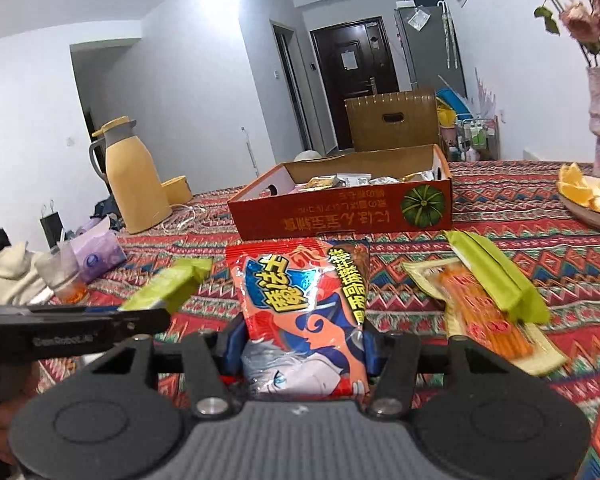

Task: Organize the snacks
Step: 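Carry both packets into the box and open both tools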

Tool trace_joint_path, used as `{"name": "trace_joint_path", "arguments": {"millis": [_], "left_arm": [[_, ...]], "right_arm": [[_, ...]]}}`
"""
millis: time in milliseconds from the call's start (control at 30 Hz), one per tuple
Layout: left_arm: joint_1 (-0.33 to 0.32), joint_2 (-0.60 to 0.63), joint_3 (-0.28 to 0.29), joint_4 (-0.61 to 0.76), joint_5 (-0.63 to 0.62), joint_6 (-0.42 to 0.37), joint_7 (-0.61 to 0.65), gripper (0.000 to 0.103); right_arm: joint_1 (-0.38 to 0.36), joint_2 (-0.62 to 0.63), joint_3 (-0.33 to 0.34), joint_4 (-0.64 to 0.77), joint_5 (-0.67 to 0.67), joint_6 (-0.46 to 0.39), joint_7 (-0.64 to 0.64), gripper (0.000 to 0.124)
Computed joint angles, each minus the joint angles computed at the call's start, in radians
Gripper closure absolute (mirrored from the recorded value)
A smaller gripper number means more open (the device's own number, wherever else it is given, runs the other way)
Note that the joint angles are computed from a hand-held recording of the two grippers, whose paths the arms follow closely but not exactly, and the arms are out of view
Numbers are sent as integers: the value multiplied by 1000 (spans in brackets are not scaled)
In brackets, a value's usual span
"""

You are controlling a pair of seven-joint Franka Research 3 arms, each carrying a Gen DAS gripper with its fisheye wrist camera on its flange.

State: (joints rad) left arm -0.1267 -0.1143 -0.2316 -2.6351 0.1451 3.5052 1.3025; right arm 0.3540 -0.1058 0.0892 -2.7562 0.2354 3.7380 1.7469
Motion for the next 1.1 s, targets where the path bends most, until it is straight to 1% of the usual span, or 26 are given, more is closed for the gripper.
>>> {"name": "trace_joint_path", "arguments": {"millis": [67,133,233,300,333,433,467,500,567,633,700,733,767,800,833,867,933,967,1000,1033,1067,1100], "left_arm": [[3,-20,-9,-20,-16,12,3,65],[3,-39,-15,-37,-24,27,0,65],[-7,-50,3,-46,6,36,-29,65],[-4,-49,-4,-42,5,37,-31,65],[4,-43,-18,-33,-11,37,-17,65],[48,-19,-107,10,-148,14,107,65],[47,-10,-110,31,-161,6,130,65],[34,-3,-94,49,-146,1,129,65],[-7,15,-23,102,-33,-8,69,65],[-24,40,13,162,45,-12,25,64],[-40,78,61,249,195,-28,-82,64],[-36,109,75,313,299,-38,-159,64],[-23,138,72,365,363,-45,-209,64],[-8,169,60,420,404,-55,-241,64],[6,211,43,486,427,-67,-255,64],[4,252,37,546,415,-82,-249,64],[-27,348,43,678,369,-112,-209,64],[-53,396,63,748,376,-132,-219,64],[-48,443,48,819,377,-166,-222,64],[-14,502,-2,903,402,-212,-233,64],[-2,568,-41,990,357,-263,-176,64],[-24,630,-46,1077,256,-320,-85,64]], "right_arm": [[5,-22,36,-16,96,-4,-63,71],[14,-45,53,-34,152,-3,-91,71],[25,-68,59,-55,188,-1,-110,71],[27,-74,53,-59,189,-2,-117,71],[26,-76,52,-59,190,-4,-127,71],[19,-84,45,-54,189,-4,-154,71],[16,-87,33,-49,169,-9,-157,71],[10,-88,24,-39,153,-14,-164,71],[-4,-101,-7,-20,98,-34,-171,71],[-17,-111,-49,9,22,-66,-167,71],[-28,-105,-91,53,-52,-93,-163,71],[-43,-94,-104,83,-92,-109,-152,71],[-94,-76,-89,121,-156,-128,-112,71],[-179,-56,-47,160,-252,-150,-36,71],[-266,-27,-1,213,-353,-175,45,71],[-353,11,53,275,-435,-202,109,71],[-528,106,174,419,-586,-273,233,71],[-615,160,236,504,-714,-325,343,71],[-703,226,320,591,-774,-386,384,71],[-787,300,407,678,-843,-445,425,71],[-839,368,461,765,-978,-510,527,71],[-856,441,495,853,-1044,-580,561,71]]}}
